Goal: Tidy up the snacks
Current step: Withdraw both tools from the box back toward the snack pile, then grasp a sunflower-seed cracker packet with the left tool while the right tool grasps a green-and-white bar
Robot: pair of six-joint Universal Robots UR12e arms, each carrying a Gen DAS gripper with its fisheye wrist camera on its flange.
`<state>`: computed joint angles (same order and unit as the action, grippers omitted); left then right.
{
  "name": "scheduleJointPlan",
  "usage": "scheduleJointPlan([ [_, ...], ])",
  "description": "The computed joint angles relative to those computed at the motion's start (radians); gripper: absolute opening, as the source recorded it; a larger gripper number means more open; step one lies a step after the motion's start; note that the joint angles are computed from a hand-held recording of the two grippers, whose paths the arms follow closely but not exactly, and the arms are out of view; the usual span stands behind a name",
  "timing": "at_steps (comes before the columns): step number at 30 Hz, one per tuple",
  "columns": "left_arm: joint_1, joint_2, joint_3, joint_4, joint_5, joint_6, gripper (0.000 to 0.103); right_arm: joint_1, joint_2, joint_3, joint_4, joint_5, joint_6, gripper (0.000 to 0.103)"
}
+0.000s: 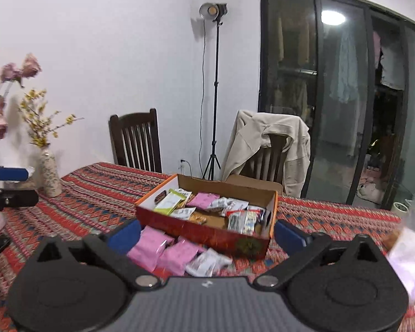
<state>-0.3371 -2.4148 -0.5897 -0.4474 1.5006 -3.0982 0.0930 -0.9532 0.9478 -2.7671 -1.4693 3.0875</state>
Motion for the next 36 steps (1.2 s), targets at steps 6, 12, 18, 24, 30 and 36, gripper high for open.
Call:
scheduleJointPlan([
  [6,-0.025,0.15,-0.322,0.185,0.063,0.01,0.103,0.014,-0.135,0.272,-0.159,-0.05,0.015,0.103],
  [12,-0.04,0.227,-0.489,0.239,0.103,-0.02,0.103,0.037,-0.213,0.444,-0.255,-0.114,0.01,0.103],
  [18,-0.052,0.247,-0.534,0.188,0.155,0.0,0.103,0.051,-0.254,0.54,-0.235,-0.116,0.023,0.103],
  [24,-0.053,0.233,-0.519,0.171,0.133,0.014,0.103,0.055,-0.253,0.557,-0.231,-0.14,0.051,0.103],
  [30,-0.053,0.188,-0.458,0.106,0.123,0.033,0.103,0.05,-0.232,0.533,-0.204,-0.132,0.066,0.103],
  [36,-0.043,0.087,-0.325,0.039,0.086,0.121,0.103,0.033,-0.159,0.442,-0.135,-0.051,0.124,0.103],
])
